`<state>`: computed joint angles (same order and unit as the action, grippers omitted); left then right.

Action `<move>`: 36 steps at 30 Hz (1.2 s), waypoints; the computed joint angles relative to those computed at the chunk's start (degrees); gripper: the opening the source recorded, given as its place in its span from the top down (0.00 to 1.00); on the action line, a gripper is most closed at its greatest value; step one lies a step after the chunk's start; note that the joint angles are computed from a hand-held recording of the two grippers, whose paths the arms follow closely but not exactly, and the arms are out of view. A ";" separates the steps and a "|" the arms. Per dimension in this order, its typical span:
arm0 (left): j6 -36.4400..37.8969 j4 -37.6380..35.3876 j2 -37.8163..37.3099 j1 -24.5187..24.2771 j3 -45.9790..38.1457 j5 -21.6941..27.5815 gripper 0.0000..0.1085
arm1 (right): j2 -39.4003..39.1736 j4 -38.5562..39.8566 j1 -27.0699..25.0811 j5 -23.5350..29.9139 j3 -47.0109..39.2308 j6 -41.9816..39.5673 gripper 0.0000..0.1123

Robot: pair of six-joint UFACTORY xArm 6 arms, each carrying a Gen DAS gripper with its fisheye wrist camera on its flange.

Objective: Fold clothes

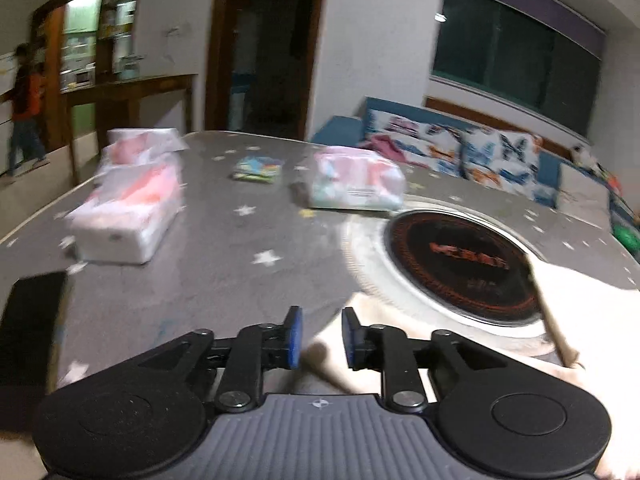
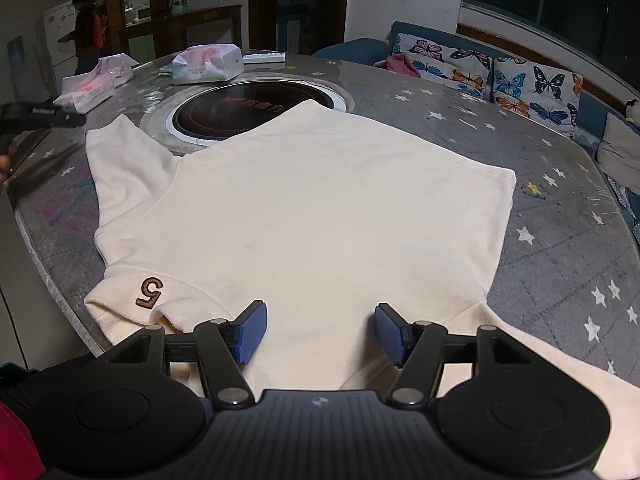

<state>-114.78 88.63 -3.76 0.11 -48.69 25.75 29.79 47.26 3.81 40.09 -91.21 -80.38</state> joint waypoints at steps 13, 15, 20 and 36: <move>11.12 -4.87 11.05 -0.83 -9.88 2.22 0.96 | 0.06 0.04 0.13 -0.33 0.05 0.48 0.44; 12.17 -5.85 11.46 -1.64 -10.25 5.18 0.96 | 0.05 0.20 0.11 -0.40 0.13 0.53 0.42; 11.75 -7.93 10.73 -1.92 -10.18 6.33 0.90 | 0.28 0.31 0.19 -0.57 -0.09 0.36 0.42; -3.65 9.61 20.35 -5.79 -24.46 -24.70 0.90 | 0.11 2.14 0.14 -0.93 0.50 -0.96 0.42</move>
